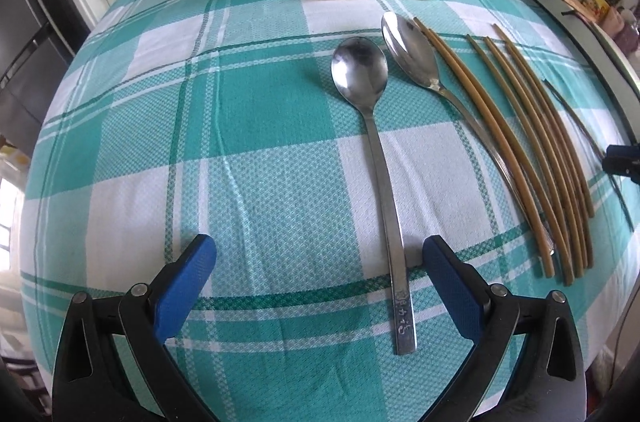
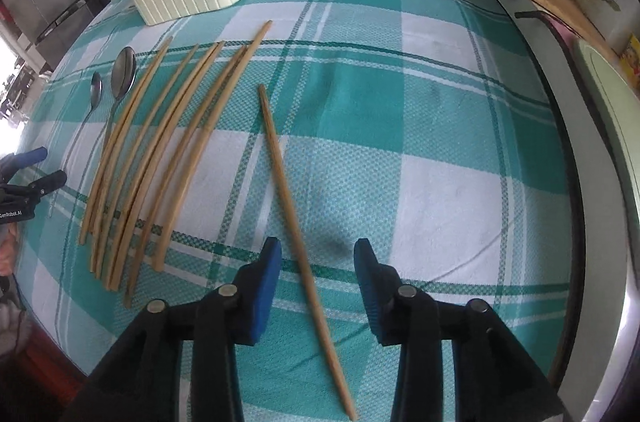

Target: Organize utensils

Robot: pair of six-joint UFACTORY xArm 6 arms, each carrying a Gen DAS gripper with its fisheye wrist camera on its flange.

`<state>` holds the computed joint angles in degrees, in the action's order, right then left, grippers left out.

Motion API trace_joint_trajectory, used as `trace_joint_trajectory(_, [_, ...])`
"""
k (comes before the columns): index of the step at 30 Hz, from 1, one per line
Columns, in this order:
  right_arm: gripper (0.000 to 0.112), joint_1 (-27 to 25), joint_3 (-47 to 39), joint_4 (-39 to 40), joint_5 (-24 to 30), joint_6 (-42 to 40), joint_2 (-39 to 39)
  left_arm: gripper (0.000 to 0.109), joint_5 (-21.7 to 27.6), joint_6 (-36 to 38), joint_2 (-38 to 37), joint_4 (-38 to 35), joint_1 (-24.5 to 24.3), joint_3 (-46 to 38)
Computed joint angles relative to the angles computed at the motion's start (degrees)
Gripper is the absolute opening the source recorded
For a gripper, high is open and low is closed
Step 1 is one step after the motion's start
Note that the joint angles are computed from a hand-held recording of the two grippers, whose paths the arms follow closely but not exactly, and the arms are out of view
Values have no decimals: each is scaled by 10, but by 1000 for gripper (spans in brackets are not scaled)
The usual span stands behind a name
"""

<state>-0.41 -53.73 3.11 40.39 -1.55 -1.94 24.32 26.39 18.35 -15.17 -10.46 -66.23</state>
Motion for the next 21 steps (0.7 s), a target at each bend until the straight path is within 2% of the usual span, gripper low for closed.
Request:
trace_joint_trajectory(6, [37,19,-71,-25,25,-41,59,101,-14,0,29,-9,-14,-34])
trace_joint_trajectory(9, [30,23,-122,-25,44,-43,99,99,-10,-20,66,-7,-19,-86])
trace_joint_trajectory(11, [20,22,-156,-25,58,-36,123,97,-10,-35,94,8,-25,-124])
trace_joint_trajectory(12, [16,20,-172,-25,64,-29,135,91,-7,-27,106,-1,-27,-143])
trace_joint_trajectory(13, [6,19,-187,-27,69,-22,146,81,-5,-21,116,-7,-29,-159])
trace_joint_trajectory(14, [6,17,-200,-22,70,-20,156,62,-2,-15,123,-13,-30,-173])
trace_joint_trajectory(16, [6,12,-217,-3,61,-18,170,37,5,1,131,-18,-31,-192])
trace_joint_trajectory(19, [6,4,-226,23,32,-11,174,36,30,26,142,-42,-25,-217])
trace_joint_trajectory(21, [6,2,-212,54,0,-16,156,36,21,52,129,-72,-19,-207])
